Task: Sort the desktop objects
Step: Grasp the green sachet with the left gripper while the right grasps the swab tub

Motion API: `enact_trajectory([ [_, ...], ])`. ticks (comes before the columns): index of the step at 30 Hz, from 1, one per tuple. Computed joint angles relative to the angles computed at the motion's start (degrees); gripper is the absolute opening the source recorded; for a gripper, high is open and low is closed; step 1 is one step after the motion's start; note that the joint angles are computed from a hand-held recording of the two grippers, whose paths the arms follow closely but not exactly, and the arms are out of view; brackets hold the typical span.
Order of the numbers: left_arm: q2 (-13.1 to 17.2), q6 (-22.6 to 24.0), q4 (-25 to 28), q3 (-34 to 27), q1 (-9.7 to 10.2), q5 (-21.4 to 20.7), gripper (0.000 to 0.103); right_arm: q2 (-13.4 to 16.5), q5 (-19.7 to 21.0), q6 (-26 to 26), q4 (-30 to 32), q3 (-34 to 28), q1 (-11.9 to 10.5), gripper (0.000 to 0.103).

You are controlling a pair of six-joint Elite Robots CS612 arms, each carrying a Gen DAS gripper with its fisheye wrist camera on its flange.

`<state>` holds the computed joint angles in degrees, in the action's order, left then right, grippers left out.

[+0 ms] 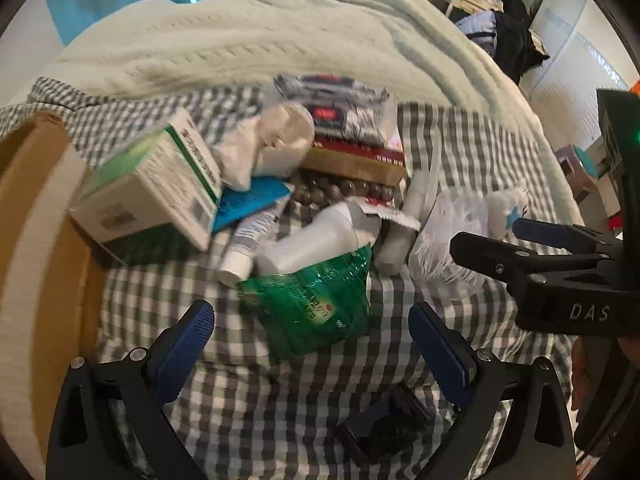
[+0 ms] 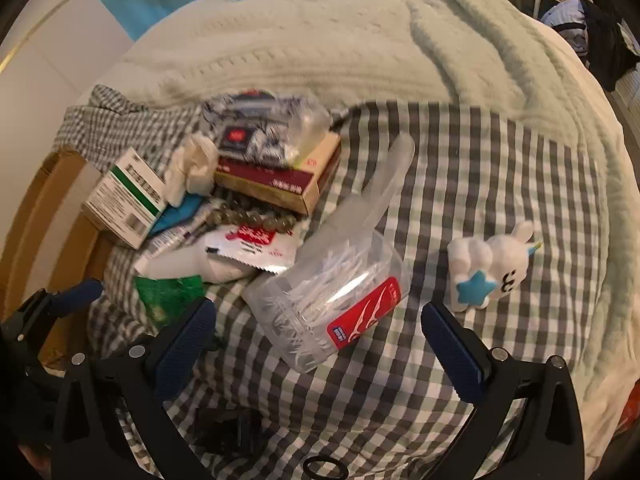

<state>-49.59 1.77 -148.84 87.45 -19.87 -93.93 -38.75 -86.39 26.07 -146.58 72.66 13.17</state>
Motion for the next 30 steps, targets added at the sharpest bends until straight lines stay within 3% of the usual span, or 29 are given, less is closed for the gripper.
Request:
enact_trajectory([
  [9,2.85,-4.20,1.77,-2.00,0.61,0.77,0.100,2.25,0.39,4.38,2.21,-2.59,-0.38,0.103],
  [13,3.31,-4.07,0.79,-2.22,0.75,-0.65,0.100,3.12,3.16,7.74,2.64,-3.13,-0.95,0.103],
  [15,3.69,-4.36,1.30,-2.75,0.93,-2.55,0.096,3.41,4.86,9.17,2.52,-2.92,-1.23,0.103],
  [18,3.58,-2.65,1.09,-2.57,1.19,-3.31,0.078,3.34,6.72,10.29,1.77,-2.03,-1.36,0.094],
  [22,3.23,-0.68,1.76,-2.67,1.94,-3.94,0.048,2.65,6.58,9.35,0.87,-1.12,-1.29,0.087],
  [30,1.88,0.62,1.64,-2.09,2.76,-4.84,0.043,-0.07,2.73,6.44,1.46,1.26,-0.85,0.072],
])
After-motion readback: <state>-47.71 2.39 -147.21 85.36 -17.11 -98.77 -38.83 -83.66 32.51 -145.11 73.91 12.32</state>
